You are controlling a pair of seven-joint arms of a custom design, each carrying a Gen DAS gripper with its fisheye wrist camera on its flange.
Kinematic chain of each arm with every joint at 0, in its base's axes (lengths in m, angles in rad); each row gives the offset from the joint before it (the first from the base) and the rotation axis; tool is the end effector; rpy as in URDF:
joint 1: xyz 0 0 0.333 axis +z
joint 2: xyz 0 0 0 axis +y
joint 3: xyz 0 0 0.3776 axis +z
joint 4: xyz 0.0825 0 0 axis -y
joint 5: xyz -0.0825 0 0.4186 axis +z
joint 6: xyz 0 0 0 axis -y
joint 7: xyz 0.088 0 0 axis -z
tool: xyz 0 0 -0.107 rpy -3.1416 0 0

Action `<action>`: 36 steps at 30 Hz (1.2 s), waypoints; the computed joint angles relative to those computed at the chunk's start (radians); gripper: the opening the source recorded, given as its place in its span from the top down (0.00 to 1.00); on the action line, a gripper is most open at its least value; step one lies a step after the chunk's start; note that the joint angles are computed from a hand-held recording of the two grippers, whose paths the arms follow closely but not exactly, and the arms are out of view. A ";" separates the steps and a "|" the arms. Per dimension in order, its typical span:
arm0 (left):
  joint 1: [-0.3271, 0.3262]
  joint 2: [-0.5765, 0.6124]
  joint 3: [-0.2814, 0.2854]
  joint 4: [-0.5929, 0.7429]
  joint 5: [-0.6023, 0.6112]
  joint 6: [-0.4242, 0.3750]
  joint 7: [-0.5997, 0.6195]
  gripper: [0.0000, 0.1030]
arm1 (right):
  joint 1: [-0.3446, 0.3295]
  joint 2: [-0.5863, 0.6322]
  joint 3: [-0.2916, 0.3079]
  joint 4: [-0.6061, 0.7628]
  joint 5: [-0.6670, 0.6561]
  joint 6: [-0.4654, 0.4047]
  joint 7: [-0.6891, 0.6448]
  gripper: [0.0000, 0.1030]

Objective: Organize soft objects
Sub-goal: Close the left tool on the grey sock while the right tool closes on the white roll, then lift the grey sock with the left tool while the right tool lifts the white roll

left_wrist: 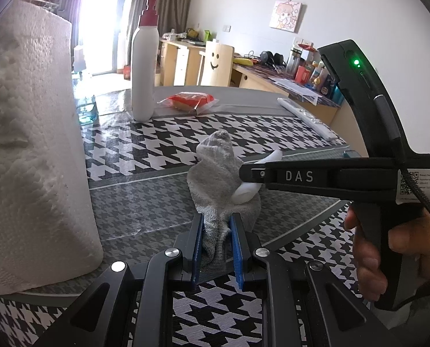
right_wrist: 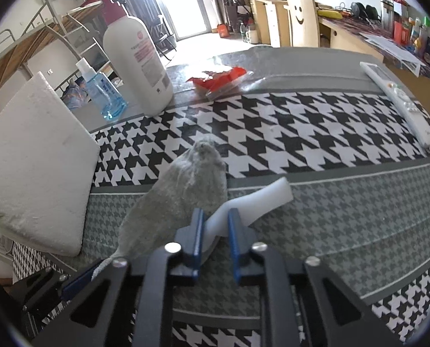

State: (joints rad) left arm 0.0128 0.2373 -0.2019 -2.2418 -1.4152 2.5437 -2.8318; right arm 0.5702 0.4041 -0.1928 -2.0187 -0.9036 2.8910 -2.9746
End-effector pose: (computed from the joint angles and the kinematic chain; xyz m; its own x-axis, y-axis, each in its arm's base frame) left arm 0.5703 -0.0951 0.2959 -0.7848 -0.5887 0.1936 -0.5258 0.4673 -0.7107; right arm 0.6037 0.2988 0.3176 -0.3932 -0.8859 -0.2463 -0.7086 0.4626 -0.5328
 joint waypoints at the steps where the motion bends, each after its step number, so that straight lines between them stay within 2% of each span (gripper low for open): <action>1: 0.000 0.000 0.000 0.000 -0.002 0.001 0.001 0.81 | 0.005 -0.002 -0.007 -0.001 -0.010 0.001 0.009 0.85; 2: 0.000 0.000 0.000 0.000 -0.002 0.001 0.001 0.81 | 0.012 -0.006 -0.016 -0.004 -0.027 0.002 0.020 0.87; 3: 0.000 0.000 0.000 0.000 -0.003 0.003 0.000 0.81 | 0.009 -0.009 -0.014 -0.006 -0.034 0.006 0.018 0.93; 8: 0.001 -0.001 -0.002 0.000 -0.014 0.004 0.003 0.81 | 0.009 -0.041 -0.002 -0.029 -0.085 -0.030 0.030 0.93; 13: 0.001 -0.005 0.002 -0.004 -0.025 0.000 0.013 0.81 | -0.008 -0.090 0.038 -0.062 -0.152 -0.100 0.077 0.93; 19: 0.004 -0.015 0.007 -0.012 -0.031 -0.015 0.032 0.81 | -0.046 -0.127 0.098 -0.093 -0.233 -0.138 0.155 0.93; 22: 0.002 -0.017 0.009 -0.014 -0.037 -0.015 0.038 0.81 | -0.070 -0.129 0.132 -0.099 -0.233 -0.142 0.154 0.92; 27: 0.000 -0.015 0.011 -0.013 -0.039 -0.015 0.042 0.81 | -0.087 -0.111 0.161 -0.095 -0.159 -0.159 0.073 0.89; 29: 0.000 -0.015 0.011 -0.013 -0.039 -0.015 0.042 0.81 | -0.086 -0.099 0.170 -0.084 -0.109 -0.194 0.017 0.88; 36: -0.001 -0.012 0.011 -0.010 -0.039 -0.011 0.041 0.81 | -0.066 -0.096 0.151 -0.085 -0.108 -0.203 0.006 0.86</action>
State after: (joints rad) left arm 0.0114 0.2251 -0.1911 -2.2521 -1.4542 2.5324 -2.7907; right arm 0.5041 0.3079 -0.0413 -2.1037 -1.0112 2.6881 -2.9689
